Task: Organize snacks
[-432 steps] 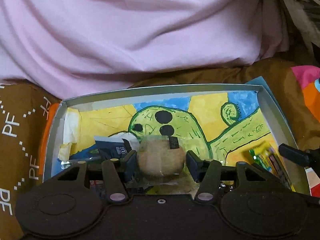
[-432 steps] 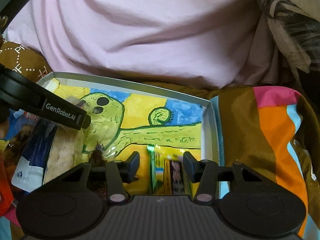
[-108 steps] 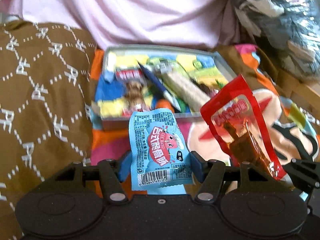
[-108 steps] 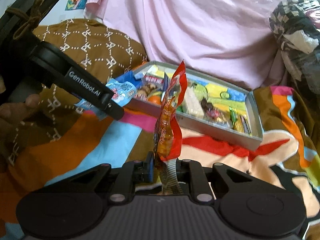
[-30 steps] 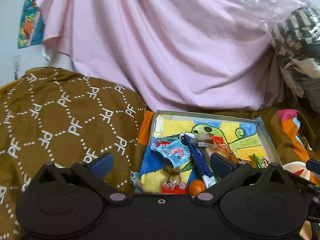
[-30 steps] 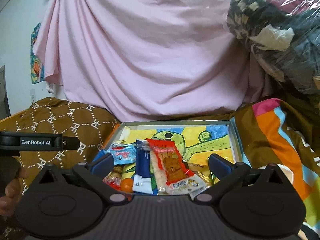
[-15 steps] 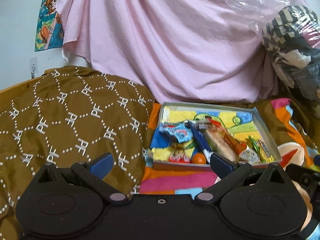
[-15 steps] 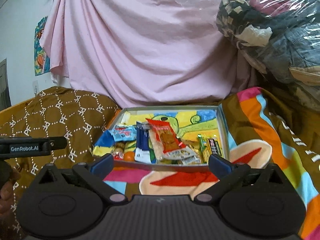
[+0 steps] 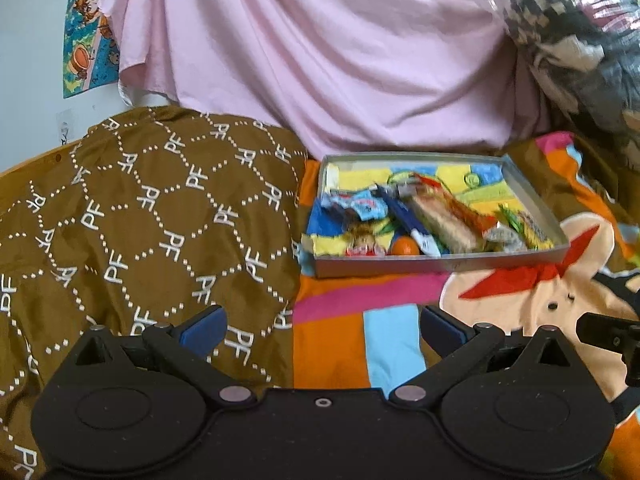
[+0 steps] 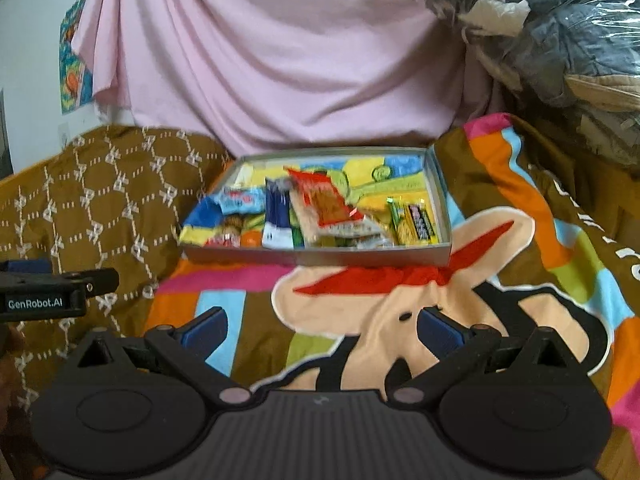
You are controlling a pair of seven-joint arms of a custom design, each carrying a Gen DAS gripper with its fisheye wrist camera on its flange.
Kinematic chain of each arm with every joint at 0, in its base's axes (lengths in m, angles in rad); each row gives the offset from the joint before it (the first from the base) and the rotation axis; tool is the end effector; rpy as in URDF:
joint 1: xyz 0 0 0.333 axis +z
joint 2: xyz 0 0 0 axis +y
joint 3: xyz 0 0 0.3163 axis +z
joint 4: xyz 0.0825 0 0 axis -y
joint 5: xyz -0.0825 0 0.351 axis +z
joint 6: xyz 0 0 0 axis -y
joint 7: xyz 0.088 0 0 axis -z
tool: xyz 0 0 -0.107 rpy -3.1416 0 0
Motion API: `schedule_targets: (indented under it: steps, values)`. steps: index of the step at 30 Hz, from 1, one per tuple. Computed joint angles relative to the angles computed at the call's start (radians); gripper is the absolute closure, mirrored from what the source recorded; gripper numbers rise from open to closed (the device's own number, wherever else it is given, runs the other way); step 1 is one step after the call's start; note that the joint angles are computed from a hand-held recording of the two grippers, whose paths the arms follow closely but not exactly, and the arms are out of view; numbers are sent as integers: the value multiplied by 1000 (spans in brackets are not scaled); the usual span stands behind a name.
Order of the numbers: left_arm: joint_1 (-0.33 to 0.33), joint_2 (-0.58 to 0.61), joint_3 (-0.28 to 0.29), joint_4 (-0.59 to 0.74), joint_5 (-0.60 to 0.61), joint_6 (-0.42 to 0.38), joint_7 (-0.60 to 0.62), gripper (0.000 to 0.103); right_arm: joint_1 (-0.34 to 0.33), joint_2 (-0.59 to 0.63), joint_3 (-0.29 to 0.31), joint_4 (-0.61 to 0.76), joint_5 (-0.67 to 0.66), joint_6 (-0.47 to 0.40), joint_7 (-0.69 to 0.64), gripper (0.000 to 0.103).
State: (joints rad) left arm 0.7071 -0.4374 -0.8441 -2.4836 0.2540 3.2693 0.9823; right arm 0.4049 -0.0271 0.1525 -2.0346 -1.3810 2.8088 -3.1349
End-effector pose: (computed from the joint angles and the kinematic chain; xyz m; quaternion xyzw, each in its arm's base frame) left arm 0.4436 -0.1324 0.5318 -0.6136 0.5922 -0.3590 0.3792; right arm 0.4400 0.3310 0.5307 -0.6488 0.5535 -0.3275 0.4068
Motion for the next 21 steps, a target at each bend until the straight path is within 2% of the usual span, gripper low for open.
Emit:
schedule_targets:
  steps: [3,12,21]
  values:
    - [-14,8,6,-14,6,-9,8,1,5,1,4,-12,-9,-11,8,0]
    - [-115,36,95,-21,63,-75,-40,1,18,-1,9,-36,-73,-31,72,0]
    - [-153,54,139,-9,163,-121,-119,1,18,3,5,-47,-44,-25,73,0]
